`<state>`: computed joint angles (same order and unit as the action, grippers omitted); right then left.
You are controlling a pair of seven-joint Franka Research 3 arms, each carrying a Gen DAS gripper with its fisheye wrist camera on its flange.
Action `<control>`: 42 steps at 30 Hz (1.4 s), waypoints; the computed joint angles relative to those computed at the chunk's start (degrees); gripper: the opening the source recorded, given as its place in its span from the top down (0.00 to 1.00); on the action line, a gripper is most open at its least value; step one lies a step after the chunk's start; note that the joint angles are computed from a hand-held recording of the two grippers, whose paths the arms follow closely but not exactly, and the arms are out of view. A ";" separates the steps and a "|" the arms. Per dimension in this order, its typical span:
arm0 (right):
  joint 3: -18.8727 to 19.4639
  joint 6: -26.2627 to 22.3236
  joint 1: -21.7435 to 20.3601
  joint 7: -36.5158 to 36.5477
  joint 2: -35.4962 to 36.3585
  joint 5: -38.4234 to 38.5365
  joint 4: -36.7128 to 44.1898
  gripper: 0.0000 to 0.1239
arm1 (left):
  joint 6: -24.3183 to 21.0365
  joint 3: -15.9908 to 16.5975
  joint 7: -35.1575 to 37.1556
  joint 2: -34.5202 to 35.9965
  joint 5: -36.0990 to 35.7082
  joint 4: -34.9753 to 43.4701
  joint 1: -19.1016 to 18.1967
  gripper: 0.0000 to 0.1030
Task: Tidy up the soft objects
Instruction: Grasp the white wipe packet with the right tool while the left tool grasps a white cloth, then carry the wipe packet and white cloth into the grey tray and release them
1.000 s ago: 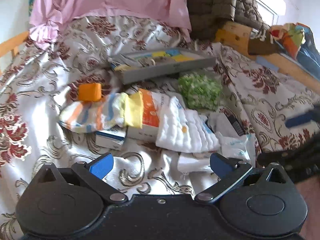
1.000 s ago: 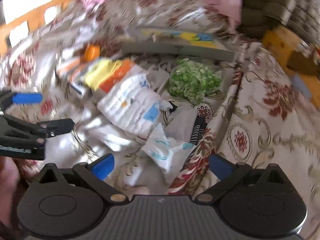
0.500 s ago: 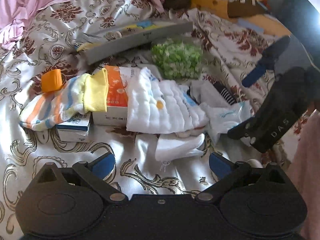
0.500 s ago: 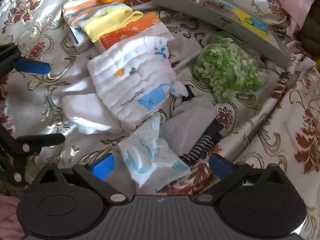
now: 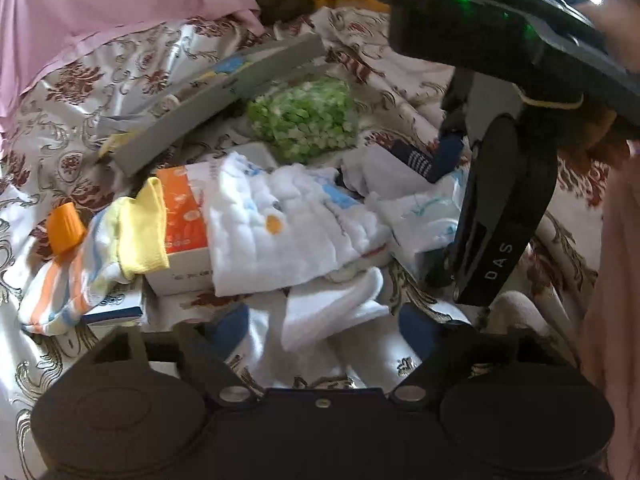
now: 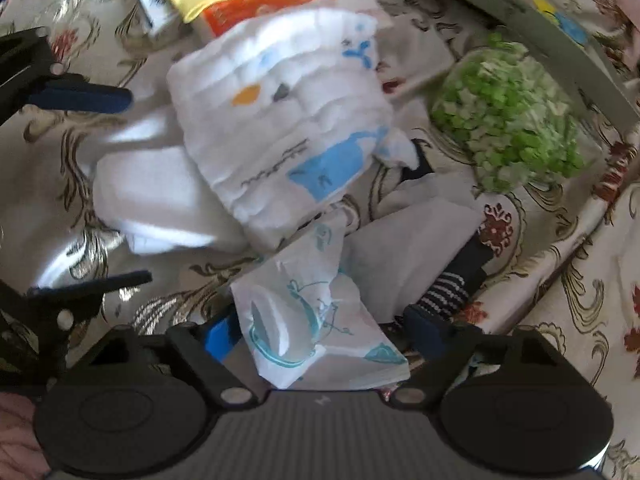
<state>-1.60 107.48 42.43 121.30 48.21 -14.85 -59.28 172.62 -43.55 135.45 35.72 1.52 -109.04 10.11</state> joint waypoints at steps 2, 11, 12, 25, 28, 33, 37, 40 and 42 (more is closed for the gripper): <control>0.07 -0.55 0.02 -0.52 0.64 0.06 0.94 0.32 | 0.46 1.72 -0.70 -0.55 0.72 -0.09 -1.56 0.34; 0.23 1.24 -0.50 -1.32 0.51 0.98 0.28 0.46 | 0.31 2.71 0.29 -0.89 2.44 -0.56 -2.52 0.76; 0.28 1.79 -0.61 -1.22 -0.30 1.13 -0.94 0.48 | 0.59 3.32 -0.10 -1.14 2.53 -0.64 -3.02 0.80; -1.25 4.80 1.75 4.74 -3.74 -3.41 -5.27 0.62 | 4.46 -3.23 -3.71 0.20 4.67 -2.80 3.55 0.95; -1.47 7.26 2.30 7.94 -6.01 -5.28 -8.38 0.63 | 2.95 -6.31 -5.34 1.22 3.81 -2.60 6.65 0.95; -0.80 13.60 2.33 12.65 -11.48 -7.72 -16.08 0.63 | -0.37 -12.24 -6.32 2.53 0.24 -2.97 12.48 0.97; -0.69 17.30 3.16 17.53 -13.67 -10.60 -19.23 0.63 | -1.95 -16.05 -6.27 2.02 -2.96 -4.63 16.71 0.97; -0.48 20.17 3.31 20.71 -15.73 -12.39 -22.25 0.63 | -1.93 -19.77 -5.13 1.91 -4.54 -6.67 20.71 0.97; -0.37 21.81 3.49 22.83 -16.95 -13.72 -23.94 0.63 | -0.87 -22.60 -4.92 2.11 -5.04 -8.46 23.76 0.97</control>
